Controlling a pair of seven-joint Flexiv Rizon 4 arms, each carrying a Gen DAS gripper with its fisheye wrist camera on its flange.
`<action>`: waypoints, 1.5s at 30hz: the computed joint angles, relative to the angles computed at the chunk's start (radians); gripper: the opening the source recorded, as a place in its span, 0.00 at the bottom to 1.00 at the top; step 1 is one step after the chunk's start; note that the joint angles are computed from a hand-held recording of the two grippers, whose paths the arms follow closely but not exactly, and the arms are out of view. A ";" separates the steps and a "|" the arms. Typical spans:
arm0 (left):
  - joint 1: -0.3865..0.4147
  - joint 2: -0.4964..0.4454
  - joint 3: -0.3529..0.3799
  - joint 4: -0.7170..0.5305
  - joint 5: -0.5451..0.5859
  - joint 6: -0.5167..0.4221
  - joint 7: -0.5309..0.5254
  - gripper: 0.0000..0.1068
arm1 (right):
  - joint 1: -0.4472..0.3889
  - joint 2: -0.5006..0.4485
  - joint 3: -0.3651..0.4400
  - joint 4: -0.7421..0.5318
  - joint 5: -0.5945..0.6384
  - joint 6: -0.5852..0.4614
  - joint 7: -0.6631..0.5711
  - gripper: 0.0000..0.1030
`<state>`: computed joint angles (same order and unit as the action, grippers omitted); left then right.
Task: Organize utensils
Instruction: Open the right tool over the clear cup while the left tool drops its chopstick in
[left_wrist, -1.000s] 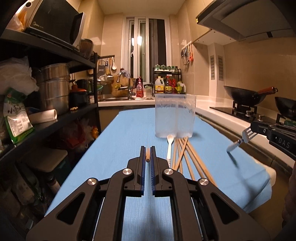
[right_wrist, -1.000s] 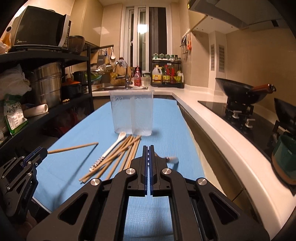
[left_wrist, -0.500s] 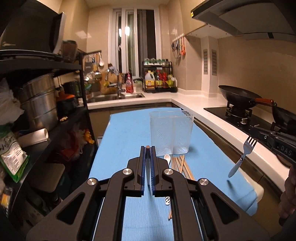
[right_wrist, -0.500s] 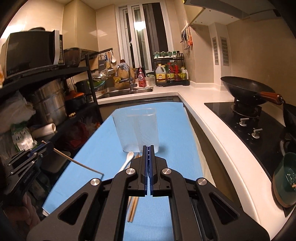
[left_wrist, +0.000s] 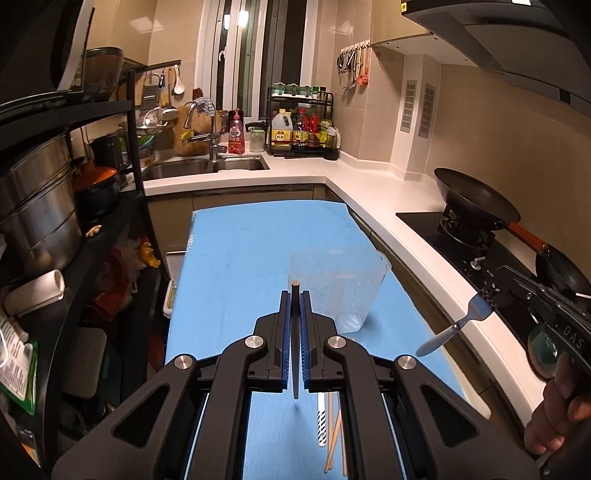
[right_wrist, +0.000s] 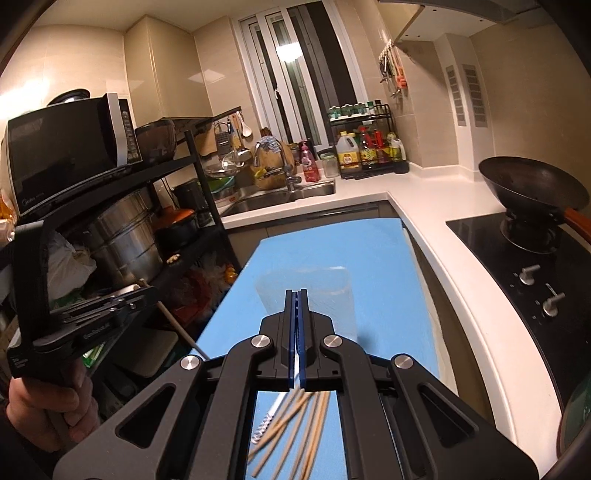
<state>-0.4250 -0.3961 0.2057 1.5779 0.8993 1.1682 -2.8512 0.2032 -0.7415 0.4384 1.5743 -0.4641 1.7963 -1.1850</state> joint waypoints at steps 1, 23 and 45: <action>0.013 -0.001 -0.008 -0.005 -0.018 0.005 0.020 0.04 | -0.006 -0.008 0.015 -0.017 -0.007 -0.013 -0.001 0.01; 0.173 -0.181 -0.060 -0.316 -0.392 0.055 0.457 0.04 | 0.100 -0.344 0.231 -0.711 0.105 -0.398 -0.279 0.01; -0.135 -0.177 0.339 -0.079 -0.461 0.280 0.311 0.37 | 0.193 -0.079 -0.163 -0.227 0.323 -0.080 -0.238 0.36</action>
<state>-0.5598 -0.5736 0.5447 1.4992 0.4387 1.4479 -2.5406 0.3962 -0.8208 0.2754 1.3474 -0.1411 1.7167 -1.4228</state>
